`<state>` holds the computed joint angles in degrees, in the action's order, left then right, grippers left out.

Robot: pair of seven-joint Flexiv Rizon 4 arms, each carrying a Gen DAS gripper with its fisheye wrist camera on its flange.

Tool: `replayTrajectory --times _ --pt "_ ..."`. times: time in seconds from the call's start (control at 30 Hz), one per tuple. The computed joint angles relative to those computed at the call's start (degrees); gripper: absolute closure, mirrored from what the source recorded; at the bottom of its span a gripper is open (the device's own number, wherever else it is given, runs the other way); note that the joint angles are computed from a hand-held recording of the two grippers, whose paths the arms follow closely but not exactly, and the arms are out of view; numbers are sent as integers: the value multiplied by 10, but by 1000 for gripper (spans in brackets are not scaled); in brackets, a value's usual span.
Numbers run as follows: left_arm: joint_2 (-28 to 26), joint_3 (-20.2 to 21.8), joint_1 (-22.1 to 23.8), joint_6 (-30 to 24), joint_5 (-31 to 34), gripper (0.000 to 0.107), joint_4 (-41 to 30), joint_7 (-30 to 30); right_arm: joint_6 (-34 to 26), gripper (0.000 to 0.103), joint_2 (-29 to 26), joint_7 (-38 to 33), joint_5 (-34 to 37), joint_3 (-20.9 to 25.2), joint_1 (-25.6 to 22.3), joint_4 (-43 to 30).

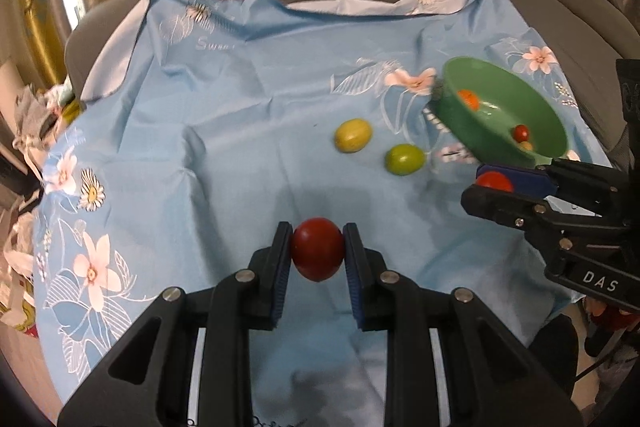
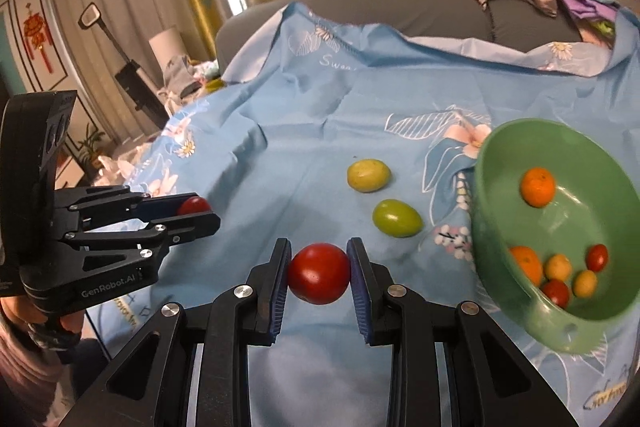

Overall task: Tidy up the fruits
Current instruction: 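Grasp a red cherry tomato with the right gripper while the left gripper grasps another, then carry both cherry tomatoes over the green bowl and open both grippers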

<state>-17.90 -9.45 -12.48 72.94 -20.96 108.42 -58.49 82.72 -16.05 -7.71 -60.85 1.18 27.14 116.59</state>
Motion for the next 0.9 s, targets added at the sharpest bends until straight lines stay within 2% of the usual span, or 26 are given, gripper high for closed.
replayTrajectory --times 0.17,0.47,0.73,0.9 --pt "17 -10 -4 13 -6 82 12 20 9 72 27 68 -73 -12 -7 17" --pt "24 -11 -25 18 4 82 3 26 19 72 58 193 -214 13 -74 27" --pt "-3 -13 -50 -5 37 82 -47 16 18 72 86 278 -305 36 -139 38" --pt "-29 -20 -64 -14 48 82 -84 14 14 72 101 314 -337 43 -173 49"
